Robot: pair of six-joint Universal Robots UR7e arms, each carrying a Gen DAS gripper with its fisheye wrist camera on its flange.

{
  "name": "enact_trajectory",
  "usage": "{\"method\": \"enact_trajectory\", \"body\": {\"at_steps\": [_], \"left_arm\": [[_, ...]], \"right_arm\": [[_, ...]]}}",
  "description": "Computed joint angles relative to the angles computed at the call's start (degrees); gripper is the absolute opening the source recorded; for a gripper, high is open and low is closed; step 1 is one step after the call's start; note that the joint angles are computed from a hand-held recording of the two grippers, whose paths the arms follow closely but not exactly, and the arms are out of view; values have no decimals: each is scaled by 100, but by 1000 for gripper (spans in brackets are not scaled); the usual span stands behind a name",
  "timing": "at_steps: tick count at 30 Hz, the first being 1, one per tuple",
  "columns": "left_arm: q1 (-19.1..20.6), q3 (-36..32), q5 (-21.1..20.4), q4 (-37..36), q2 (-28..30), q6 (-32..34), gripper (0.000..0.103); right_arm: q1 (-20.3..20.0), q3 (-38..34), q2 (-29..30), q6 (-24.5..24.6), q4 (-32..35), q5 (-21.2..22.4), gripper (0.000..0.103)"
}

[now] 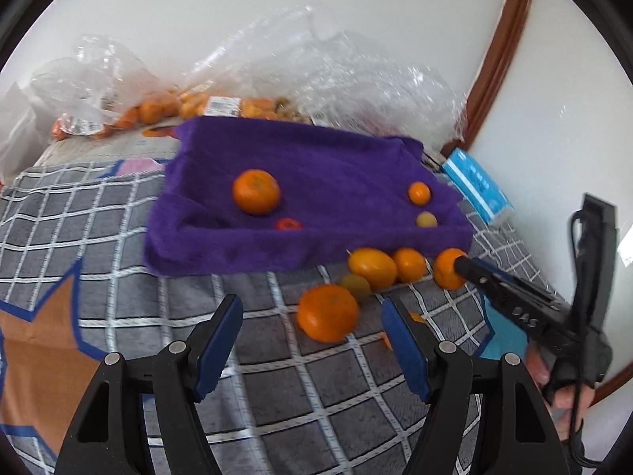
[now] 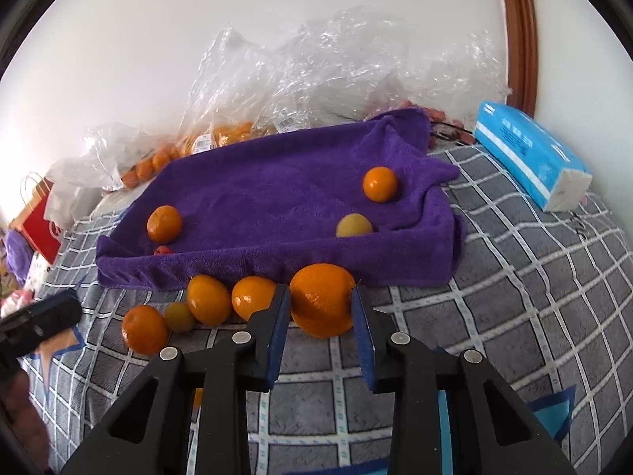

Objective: Organize fruits
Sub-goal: 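Grasp a large stemmed orange with the right tool while the left tool grasps another large orange, then lift both held oranges and carry them over the purple towel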

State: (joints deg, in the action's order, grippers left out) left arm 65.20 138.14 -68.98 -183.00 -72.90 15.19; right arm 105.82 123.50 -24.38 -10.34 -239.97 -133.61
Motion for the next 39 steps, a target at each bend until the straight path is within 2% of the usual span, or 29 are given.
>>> {"method": "enact_trajectory", "body": {"at_steps": [1, 2, 3, 5, 8, 9, 10, 13, 15, 18, 22, 26, 30, 35, 39], "left_arm": [[-42, -14, 75, 14, 103, -25, 70], [-59, -26, 114, 23, 167, -40, 70], [-65, -42, 134, 22, 229, -58, 69], [-66, -97, 196, 21, 370, -135, 69], [-67, -168, 278, 84, 535, -272, 57], [-72, -191, 336, 121, 582, -318, 45], [-65, -211, 359, 158, 616, -333, 39], [-93, -152, 457, 51, 539, -258, 38], [-65, -118, 522, -31, 432, -253, 38], [2, -112, 739, -83, 264, -251, 38], [166, -192, 927, -199, 209, -70, 39], [423, -304, 732, -199, 260, 59, 39], [590, -330, 438, -368, 323, 79, 39], [736, -381, 121, -276, 267, -25, 39], [782, -381, 12, -290, 257, -54, 39]], "right_arm": [[8, 115, -25, 28, -133, 3, 27], [5, 207, -54, 54, -218, 48, 19], [-6, 350, -109, 127, -294, 125, 15], [-57, 601, -202, 289, -411, 312, 16], [-94, 718, -246, 352, -456, 343, 16], [-93, 730, -234, 356, -506, 310, 16], [-103, 749, -233, 358, -529, 336, 16], [-132, 755, -253, 365, -480, 498, 21], [-101, 671, -227, 254, -439, 496, 33], [-71, 475, -165, 32, -264, 484, 41], [-136, 284, -183, 38, 157, 559, 43], [-179, 55, -133, -20, 574, 493, 49], [-157, -122, -89, -74, 931, 315, 49], [-111, -203, 0, -190, 904, 132, 44], [-94, -129, 54, -310, 494, 214, 44]]}}
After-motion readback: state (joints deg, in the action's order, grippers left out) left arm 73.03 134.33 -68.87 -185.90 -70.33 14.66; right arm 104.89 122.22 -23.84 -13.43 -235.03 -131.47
